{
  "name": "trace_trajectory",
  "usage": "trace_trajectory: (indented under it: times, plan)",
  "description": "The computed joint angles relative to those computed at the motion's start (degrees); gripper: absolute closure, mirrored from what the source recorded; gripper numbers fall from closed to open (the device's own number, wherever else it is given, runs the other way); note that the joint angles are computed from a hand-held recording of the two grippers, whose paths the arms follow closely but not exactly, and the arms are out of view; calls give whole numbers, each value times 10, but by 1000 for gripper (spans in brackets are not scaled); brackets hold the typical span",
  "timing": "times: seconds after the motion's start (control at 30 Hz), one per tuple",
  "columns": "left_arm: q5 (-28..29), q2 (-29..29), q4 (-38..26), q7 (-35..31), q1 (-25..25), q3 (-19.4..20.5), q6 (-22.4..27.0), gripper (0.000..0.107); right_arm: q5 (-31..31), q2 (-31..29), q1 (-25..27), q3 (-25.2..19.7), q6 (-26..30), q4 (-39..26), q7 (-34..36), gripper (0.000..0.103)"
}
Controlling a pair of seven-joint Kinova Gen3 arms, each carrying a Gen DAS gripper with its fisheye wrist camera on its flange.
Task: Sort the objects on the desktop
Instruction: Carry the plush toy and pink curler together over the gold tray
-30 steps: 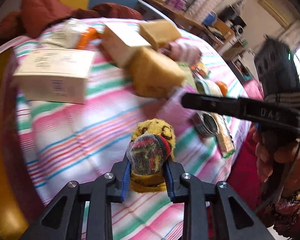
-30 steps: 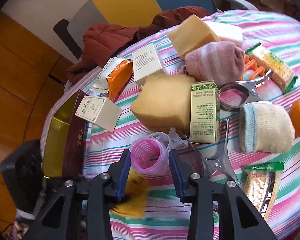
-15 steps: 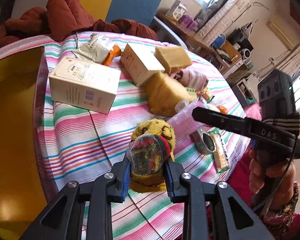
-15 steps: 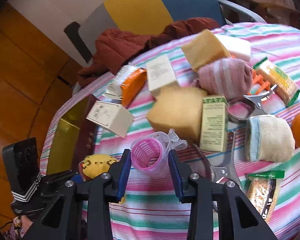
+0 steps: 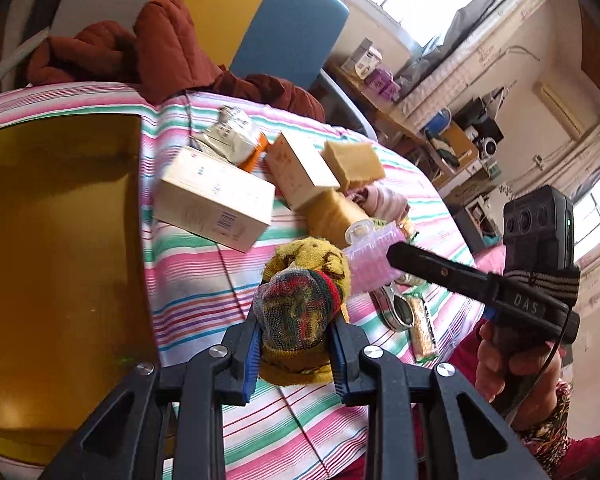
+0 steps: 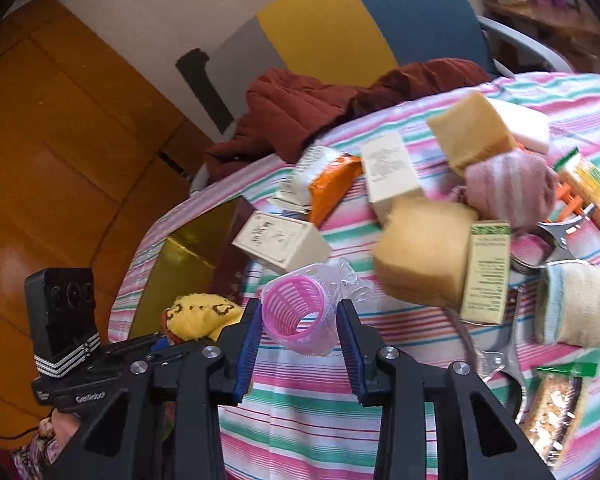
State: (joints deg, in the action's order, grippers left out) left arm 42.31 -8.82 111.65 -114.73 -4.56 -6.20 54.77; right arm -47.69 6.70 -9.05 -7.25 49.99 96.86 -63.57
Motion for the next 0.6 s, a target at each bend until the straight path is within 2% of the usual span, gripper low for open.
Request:
trace_trajectory:
  times: [0.13,0.3,0.47,0.6]
  plan:
    - [23,-13,9,-19,-15,-28,16,79,10,7,-21,-13,4,-21,-18,65]
    - [16,-33,11,-29,-46,-59,27,79,15,29,-55,-36,1,-62,-35,65]
    - [13,-33,12,-53,-90,-107,47,79,77,71,-117,-60,-17,-132,-94,65]
    - [-14,-14,-3,-64,-126,-114,50,78,150,117,-171,-69,-14,-195,-154,65]
